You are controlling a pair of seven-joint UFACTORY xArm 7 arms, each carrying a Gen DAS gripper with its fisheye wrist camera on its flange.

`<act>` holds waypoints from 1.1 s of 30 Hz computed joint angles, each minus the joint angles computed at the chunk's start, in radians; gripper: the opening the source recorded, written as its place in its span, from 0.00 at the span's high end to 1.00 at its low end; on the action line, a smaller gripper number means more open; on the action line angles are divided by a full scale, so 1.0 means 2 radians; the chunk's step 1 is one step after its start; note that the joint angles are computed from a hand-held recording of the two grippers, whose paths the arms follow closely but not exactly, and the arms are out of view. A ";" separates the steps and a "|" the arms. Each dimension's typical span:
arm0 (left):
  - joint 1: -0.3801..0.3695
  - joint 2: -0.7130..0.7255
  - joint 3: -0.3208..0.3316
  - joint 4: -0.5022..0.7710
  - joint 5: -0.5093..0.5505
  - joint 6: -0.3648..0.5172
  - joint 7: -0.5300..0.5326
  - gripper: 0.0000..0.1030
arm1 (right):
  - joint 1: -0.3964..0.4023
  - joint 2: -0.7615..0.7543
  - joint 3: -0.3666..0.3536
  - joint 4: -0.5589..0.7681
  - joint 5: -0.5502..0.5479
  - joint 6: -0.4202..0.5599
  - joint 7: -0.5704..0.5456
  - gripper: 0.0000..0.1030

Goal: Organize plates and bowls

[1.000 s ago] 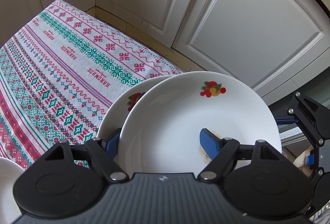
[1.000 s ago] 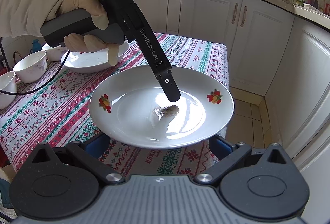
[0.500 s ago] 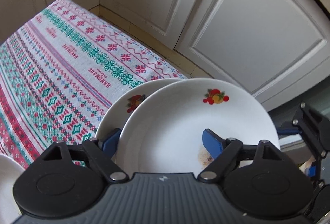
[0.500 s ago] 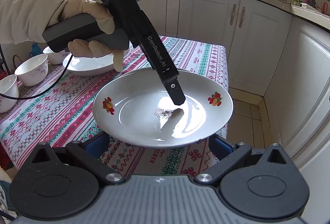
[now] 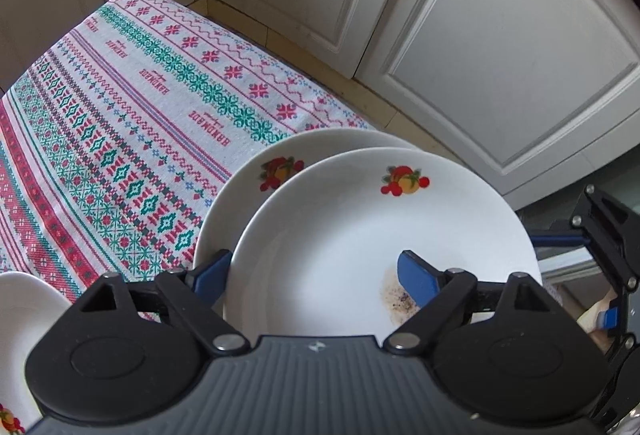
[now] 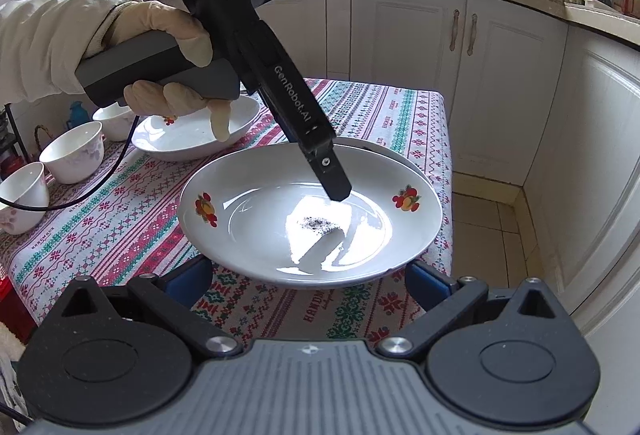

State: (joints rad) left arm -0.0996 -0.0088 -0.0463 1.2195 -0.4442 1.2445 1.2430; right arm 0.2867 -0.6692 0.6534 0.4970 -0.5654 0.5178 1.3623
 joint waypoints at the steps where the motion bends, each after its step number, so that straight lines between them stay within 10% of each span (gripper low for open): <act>1: 0.000 -0.001 0.000 -0.001 0.003 -0.001 0.000 0.14 | 0.000 -0.002 0.000 -0.001 0.000 -0.003 0.002 0.00; 33: 0.014 -0.032 0.019 -0.020 -0.021 -0.020 0.016 0.13 | -0.040 -0.011 0.036 -0.004 0.000 -0.033 0.020 0.00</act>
State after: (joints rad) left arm -0.0719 -0.0731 -0.0074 1.1793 -0.4857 1.2054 1.2743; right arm 0.2059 -0.6909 0.7245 0.4883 -0.5650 0.4523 1.4029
